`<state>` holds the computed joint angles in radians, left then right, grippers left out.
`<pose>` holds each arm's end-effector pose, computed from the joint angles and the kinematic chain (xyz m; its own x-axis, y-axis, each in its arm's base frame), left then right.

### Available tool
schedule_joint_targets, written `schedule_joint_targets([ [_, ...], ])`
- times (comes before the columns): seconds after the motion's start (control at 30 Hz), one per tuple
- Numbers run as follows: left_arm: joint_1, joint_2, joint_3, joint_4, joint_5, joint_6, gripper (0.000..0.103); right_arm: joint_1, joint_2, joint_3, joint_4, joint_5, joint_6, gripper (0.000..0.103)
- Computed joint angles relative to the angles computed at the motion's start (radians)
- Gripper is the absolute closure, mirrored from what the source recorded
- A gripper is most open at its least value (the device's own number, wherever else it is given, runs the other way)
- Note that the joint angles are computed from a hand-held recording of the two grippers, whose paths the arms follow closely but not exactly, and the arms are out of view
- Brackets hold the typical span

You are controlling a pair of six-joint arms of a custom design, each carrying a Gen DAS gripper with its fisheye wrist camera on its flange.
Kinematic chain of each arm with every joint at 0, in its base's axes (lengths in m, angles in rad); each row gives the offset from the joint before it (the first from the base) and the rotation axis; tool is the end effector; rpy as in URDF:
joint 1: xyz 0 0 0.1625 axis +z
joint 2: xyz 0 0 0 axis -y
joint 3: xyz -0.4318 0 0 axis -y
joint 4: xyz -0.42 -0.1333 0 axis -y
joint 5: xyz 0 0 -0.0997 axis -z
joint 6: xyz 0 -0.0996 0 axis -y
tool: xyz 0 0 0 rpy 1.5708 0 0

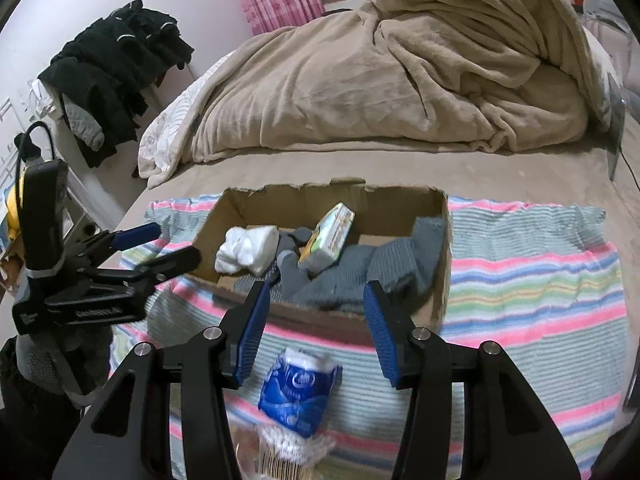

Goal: Organize objects
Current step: 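Grasp the snack bag with the left gripper while the right gripper grasps the cotton swab bag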

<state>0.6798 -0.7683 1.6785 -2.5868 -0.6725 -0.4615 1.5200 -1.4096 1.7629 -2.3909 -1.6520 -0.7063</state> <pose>-0.3913 -0.5879 0.0798 -0.7525 0.1089 -0.6495 0.4895 0.7523 -0.4409 0.0947 -0.6027 0.3996 -0.7853 -0.5126 0.3472 -0.6104 0.7350 -0.2954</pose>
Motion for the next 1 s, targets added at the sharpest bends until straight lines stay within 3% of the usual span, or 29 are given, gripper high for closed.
schedule_joint_targets([
  [0.07,-0.018,-0.026,0.04,-0.019,0.002,-0.033,0.007,-0.002,-0.017,0.013,0.005,0.0,-0.004,0.05],
  [0.17,-0.041,-0.057,0.087,-0.022,-0.008,-0.076,0.007,-0.003,-0.046,0.04,0.007,-0.003,-0.016,0.037],
  [0.6,-0.107,-0.096,0.191,-0.016,-0.07,-0.183,0.007,-0.03,-0.15,0.159,0.027,-0.045,-0.059,0.037],
  [1.0,-0.126,-0.11,0.256,-0.021,-0.12,-0.254,0.007,-0.057,-0.187,0.23,0.022,-0.095,-0.087,0.037],
])
